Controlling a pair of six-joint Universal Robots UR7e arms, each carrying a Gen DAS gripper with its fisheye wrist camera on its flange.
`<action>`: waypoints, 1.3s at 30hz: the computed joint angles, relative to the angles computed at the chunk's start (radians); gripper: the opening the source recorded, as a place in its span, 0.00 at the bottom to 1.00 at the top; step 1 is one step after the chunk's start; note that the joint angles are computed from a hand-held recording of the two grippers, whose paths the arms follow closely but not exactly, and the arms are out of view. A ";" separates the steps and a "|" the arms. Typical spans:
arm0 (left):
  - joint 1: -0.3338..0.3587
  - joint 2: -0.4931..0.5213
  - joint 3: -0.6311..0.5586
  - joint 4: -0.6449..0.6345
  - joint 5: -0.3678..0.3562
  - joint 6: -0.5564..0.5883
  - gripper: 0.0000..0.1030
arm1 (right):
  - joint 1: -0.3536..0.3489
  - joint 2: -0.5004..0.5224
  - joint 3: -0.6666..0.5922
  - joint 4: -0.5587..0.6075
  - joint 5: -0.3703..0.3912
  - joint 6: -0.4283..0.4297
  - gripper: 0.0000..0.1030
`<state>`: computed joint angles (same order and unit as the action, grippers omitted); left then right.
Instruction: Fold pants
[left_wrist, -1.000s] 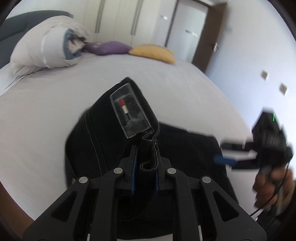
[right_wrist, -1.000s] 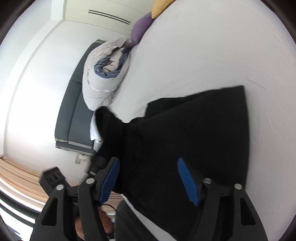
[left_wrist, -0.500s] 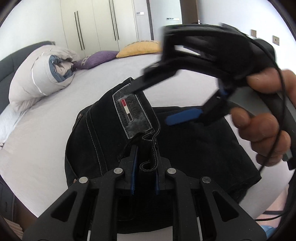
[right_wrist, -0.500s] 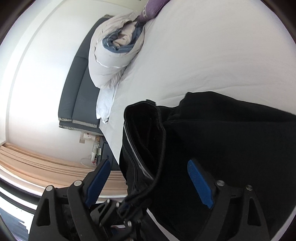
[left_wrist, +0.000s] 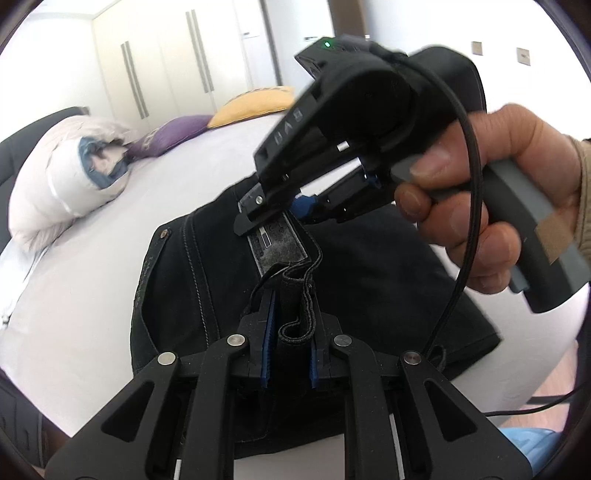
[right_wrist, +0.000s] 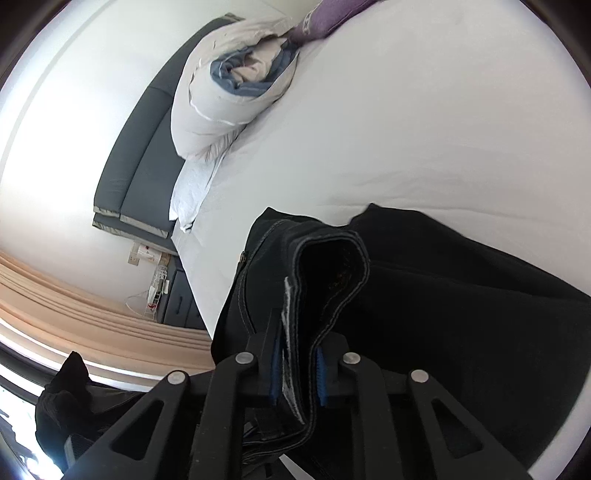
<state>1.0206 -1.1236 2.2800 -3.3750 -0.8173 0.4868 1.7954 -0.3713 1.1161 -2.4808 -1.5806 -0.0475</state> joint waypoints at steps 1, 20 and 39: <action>-0.008 -0.002 0.002 0.015 -0.004 -0.007 0.12 | -0.008 -0.017 0.027 -0.019 -0.001 0.003 0.15; -0.071 0.112 -0.018 0.122 -0.057 -0.015 0.12 | -0.121 -0.261 0.409 -0.300 -0.029 -0.040 0.15; 0.037 0.054 -0.031 0.201 -0.154 -0.063 0.76 | -0.192 -0.291 0.487 -0.371 0.022 0.026 0.33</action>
<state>1.0572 -1.0695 2.2493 -3.1735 -0.9709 0.4241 1.6029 -0.6621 1.6027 -2.8521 -1.5583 -0.0220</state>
